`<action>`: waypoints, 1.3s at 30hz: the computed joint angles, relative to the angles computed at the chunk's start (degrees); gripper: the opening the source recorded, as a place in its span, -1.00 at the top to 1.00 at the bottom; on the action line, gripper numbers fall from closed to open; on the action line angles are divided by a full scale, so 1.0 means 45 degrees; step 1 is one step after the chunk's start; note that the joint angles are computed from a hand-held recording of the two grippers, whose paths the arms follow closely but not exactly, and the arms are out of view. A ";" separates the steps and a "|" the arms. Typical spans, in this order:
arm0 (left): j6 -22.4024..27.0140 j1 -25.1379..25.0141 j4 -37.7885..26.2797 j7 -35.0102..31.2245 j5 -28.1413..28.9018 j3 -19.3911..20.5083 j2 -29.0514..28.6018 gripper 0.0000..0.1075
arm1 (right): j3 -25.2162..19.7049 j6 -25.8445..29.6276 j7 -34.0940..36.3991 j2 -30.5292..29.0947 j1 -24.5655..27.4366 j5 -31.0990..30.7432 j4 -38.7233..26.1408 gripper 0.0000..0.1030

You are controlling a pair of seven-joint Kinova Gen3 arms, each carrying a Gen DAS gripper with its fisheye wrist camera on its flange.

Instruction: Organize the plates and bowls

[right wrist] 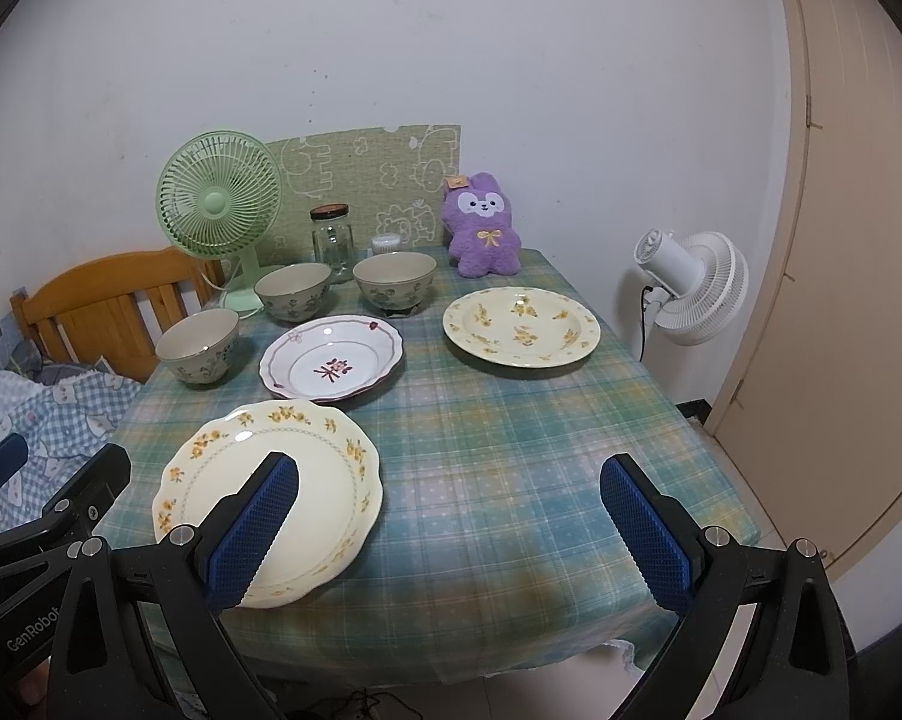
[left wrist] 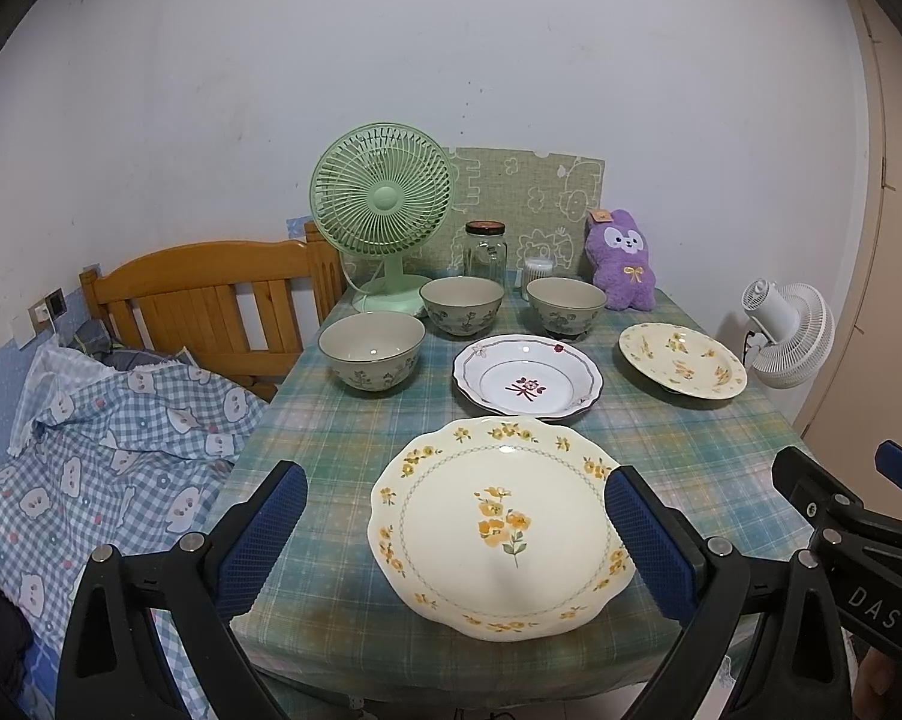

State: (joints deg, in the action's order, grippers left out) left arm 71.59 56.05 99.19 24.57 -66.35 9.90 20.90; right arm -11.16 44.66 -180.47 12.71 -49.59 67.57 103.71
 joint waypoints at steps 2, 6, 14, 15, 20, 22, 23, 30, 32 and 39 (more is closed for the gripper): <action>-0.0016 0.0000 0.0003 0.0001 -0.0012 0.0003 -0.0005 -0.86 | 0.0001 -0.0029 -0.0071 -0.0024 0.0003 0.0032 0.0044 -0.97; -0.0087 -0.0015 -0.0018 -0.0131 -0.0072 0.0030 -0.0037 -0.81 | -0.0007 -0.0173 -0.0035 -0.0045 0.0091 -0.0023 0.0048 -0.97; -0.0173 -0.0085 -0.0017 -0.0187 -0.0061 0.0030 -0.0094 -0.80 | -0.0017 -0.0194 0.0299 -0.0002 0.0096 -0.0134 -0.0069 -0.90; -0.0183 -0.0100 -0.0037 -0.0223 -0.0037 0.0033 -0.0090 -0.80 | -0.0011 -0.0159 0.0407 0.0033 0.0091 -0.0195 -0.0144 -0.90; -0.0523 -0.0382 -0.0028 -0.0667 0.0145 0.0008 -0.0164 -0.76 | 0.0158 -0.0239 0.1017 0.0350 0.0166 -0.0683 -0.0716 -0.88; -0.0743 -0.0560 -0.0006 -0.0962 0.0175 -0.0041 -0.0187 -0.72 | 0.0253 -0.0336 0.1511 0.0657 0.0223 -0.1116 -0.1176 -0.84; -0.0882 -0.0662 0.0030 -0.1058 0.0153 -0.0087 -0.0205 -0.70 | 0.0325 -0.0418 0.1785 0.0779 0.0240 -0.1341 -0.1348 -0.83; -0.2739 -0.1869 0.0347 -0.2039 0.0328 -0.0389 -0.0346 -0.59 | 0.1019 -0.0469 0.3689 0.2081 0.0203 -0.3244 -0.3109 -0.75; -0.3232 -0.2206 0.0395 -0.2329 0.0480 -0.0528 -0.0311 -0.58 | 0.1165 -0.0424 0.4295 0.2499 0.0218 -0.3856 -0.3642 -0.75; -0.4923 -0.3472 0.0427 -0.3923 0.2060 -0.1069 -0.0014 -0.48 | 0.1429 0.0234 0.6498 0.4139 0.0312 -0.6167 -0.5769 -0.64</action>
